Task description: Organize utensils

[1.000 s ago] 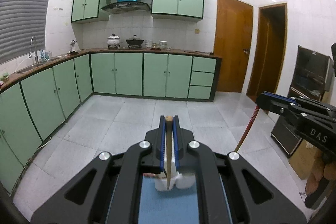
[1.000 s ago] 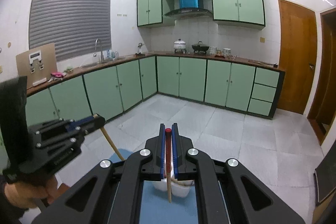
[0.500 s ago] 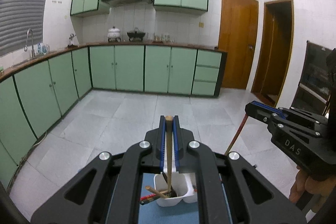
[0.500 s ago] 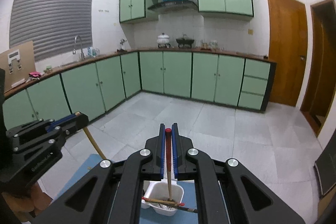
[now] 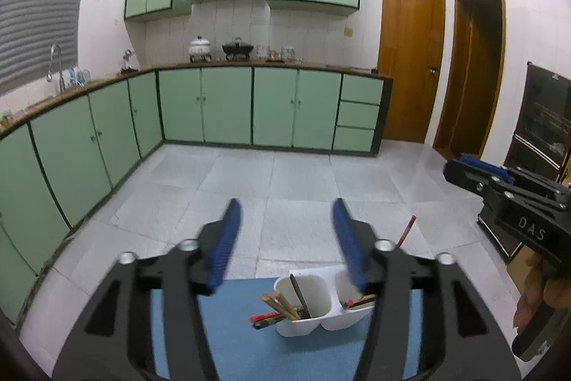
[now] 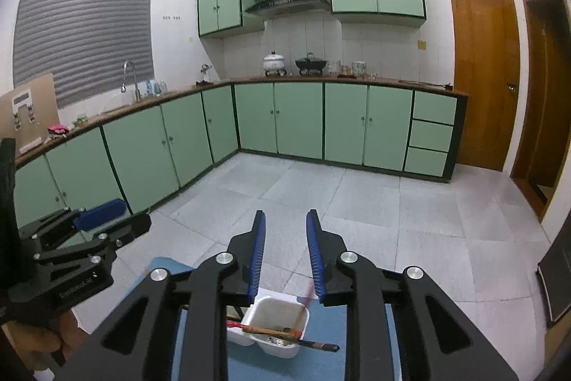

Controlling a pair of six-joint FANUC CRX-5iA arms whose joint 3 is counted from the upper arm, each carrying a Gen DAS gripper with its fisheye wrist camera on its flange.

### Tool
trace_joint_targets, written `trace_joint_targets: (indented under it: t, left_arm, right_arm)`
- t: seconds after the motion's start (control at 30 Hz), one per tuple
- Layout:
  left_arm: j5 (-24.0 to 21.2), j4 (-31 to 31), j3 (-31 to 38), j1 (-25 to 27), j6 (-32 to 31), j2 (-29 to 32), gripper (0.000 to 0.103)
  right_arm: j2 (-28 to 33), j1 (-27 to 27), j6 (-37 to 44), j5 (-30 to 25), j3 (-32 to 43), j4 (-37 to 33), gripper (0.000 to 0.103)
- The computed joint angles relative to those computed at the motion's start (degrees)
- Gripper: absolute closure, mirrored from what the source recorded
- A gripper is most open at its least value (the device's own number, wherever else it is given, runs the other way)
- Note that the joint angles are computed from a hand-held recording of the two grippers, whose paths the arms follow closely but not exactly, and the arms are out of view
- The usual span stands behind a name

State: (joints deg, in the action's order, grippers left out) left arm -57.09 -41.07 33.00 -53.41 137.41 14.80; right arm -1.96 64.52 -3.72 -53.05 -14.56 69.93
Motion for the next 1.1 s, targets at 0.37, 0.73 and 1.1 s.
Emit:
trace_joint_targets:
  t: [0.37,0.73,1.1]
  left_arm:
    - [-13.2,-11.2,-6.7,-14.0,4.5,-13.8,0.007]
    - [-43.1,-29.6,-13.4,-46.6,24.9,-17.8,0.005]
    - [-57.0,-24.3,-10.4,-63.9,45.1,-9.4,0.005]
  right_arm:
    - [-6.3,22.6,-8.1,-26.9,-4.5,7.0,0.009]
    - [3.5,54.1,-23.4,-55.8,-1.6,-3.0,0.005]
    - [15.7,65.6,-40.8,-62.0,11.9,-17.8,0.005]
